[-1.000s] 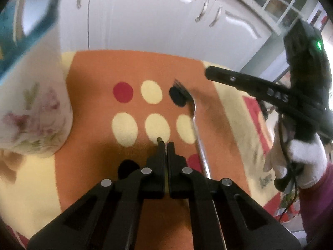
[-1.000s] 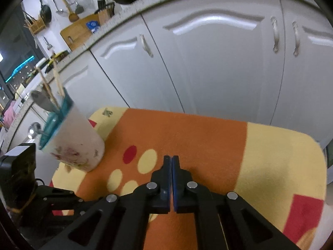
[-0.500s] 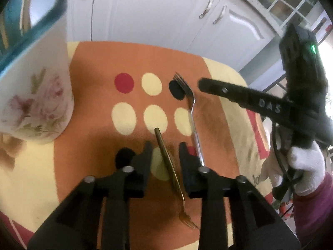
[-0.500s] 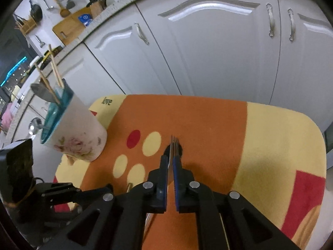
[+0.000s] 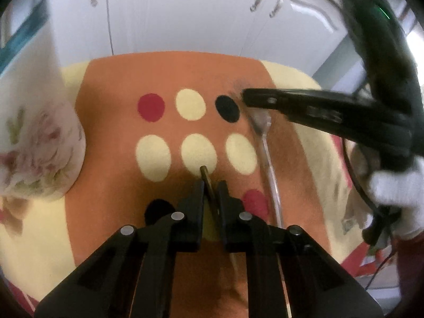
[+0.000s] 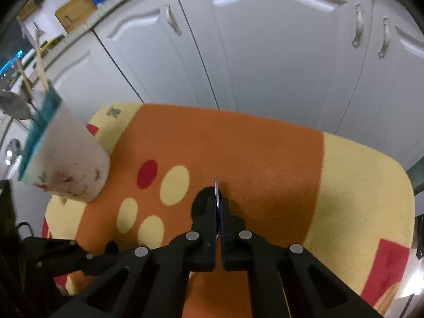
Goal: Organize utensils
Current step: 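Lift the gold utensil and steel fork up over the floral cup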
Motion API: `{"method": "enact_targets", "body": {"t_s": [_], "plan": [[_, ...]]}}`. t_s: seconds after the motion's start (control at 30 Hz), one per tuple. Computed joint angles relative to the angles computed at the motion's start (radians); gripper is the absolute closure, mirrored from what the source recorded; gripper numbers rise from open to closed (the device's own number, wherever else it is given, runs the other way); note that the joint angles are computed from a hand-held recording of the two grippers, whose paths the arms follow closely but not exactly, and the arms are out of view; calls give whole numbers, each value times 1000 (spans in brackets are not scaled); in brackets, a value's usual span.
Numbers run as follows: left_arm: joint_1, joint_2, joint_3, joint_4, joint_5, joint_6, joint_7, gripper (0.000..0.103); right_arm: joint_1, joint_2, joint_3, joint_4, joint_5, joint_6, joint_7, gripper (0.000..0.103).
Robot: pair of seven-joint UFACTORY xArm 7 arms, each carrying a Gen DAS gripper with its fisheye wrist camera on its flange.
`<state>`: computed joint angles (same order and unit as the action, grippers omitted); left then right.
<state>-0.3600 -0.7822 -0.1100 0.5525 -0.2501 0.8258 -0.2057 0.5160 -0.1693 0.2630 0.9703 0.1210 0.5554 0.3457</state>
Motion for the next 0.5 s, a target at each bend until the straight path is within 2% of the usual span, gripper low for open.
{"method": "enact_targets", "body": {"t_s": [0.17, 0.3, 0.5], "plan": [[0, -126, 54, -22, -30, 3, 31, 97, 10, -155, -11, -88, 29, -64, -10, 101], [19, -198, 59, -18, -31, 17, 35, 98, 7, -270, 1, -140, 22, -84, 15, 101], [42, -281, 54, 7, -28, 59, 17, 98, -8, -361, 55, -141, -41, -75, 80, 101]]}}
